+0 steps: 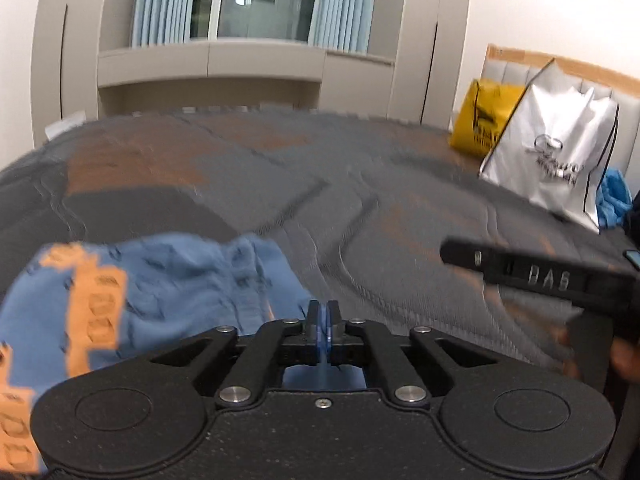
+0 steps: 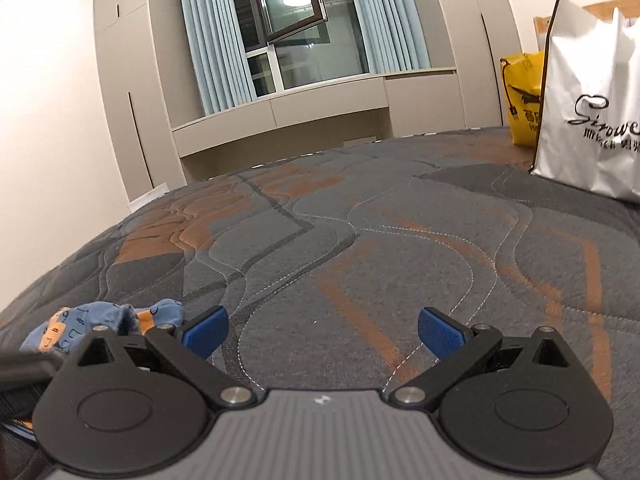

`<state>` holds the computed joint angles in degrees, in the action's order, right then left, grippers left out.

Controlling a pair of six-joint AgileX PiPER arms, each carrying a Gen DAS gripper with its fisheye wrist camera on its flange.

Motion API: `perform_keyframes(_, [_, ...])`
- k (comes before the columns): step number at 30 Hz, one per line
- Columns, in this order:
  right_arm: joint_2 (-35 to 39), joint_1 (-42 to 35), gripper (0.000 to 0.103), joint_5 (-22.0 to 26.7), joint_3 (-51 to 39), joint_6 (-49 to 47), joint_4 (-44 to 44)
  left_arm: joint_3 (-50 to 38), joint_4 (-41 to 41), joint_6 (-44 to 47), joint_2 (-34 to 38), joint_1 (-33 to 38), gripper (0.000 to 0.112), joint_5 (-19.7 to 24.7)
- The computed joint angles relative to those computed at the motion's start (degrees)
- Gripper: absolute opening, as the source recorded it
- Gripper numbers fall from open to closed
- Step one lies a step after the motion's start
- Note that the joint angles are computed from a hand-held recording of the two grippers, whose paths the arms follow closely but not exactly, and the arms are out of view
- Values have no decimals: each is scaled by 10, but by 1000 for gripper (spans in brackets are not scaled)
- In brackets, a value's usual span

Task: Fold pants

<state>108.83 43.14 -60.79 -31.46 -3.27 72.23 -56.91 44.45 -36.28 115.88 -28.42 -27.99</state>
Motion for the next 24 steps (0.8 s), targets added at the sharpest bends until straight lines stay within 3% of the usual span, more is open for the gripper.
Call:
perform_keyframes(4, [4, -1, 103, 5, -10, -7, -2, 33, -21, 18, -11, 18, 40, -42])
perform_keyframes(8, [13, -11, 103, 17, -28, -15, -22, 84, -32, 40, -48, 51, 77, -91])
perform_keyframes(12, [15, -14, 103, 22, -27, -5, -49, 163, -156, 198, -77, 78, 99, -163])
perform_keyframes(14, [15, -20, 103, 31, -27, 2, -71, 199, -222, 295, -72, 90, 101, -219])
perform_keyframes(16, [15, -23, 103, 37, -26, 7, -97, 216, -256, 366, -73, 98, 101, -236])
perform_keyframes(20, [9, -44, 103, 38, -11, 62, -226, 225, -189, 394, -84, 134, 101, -230])
perform_keyframes(22, [0, -73, 103, 54, -10, 97, -323, 222, -166, 409, -90, 140, 95, -214])
perform_keyframes(24, [-8, -103, 103, 96, -32, 102, -392, 211, -163, 424, -91, 132, 83, -185])
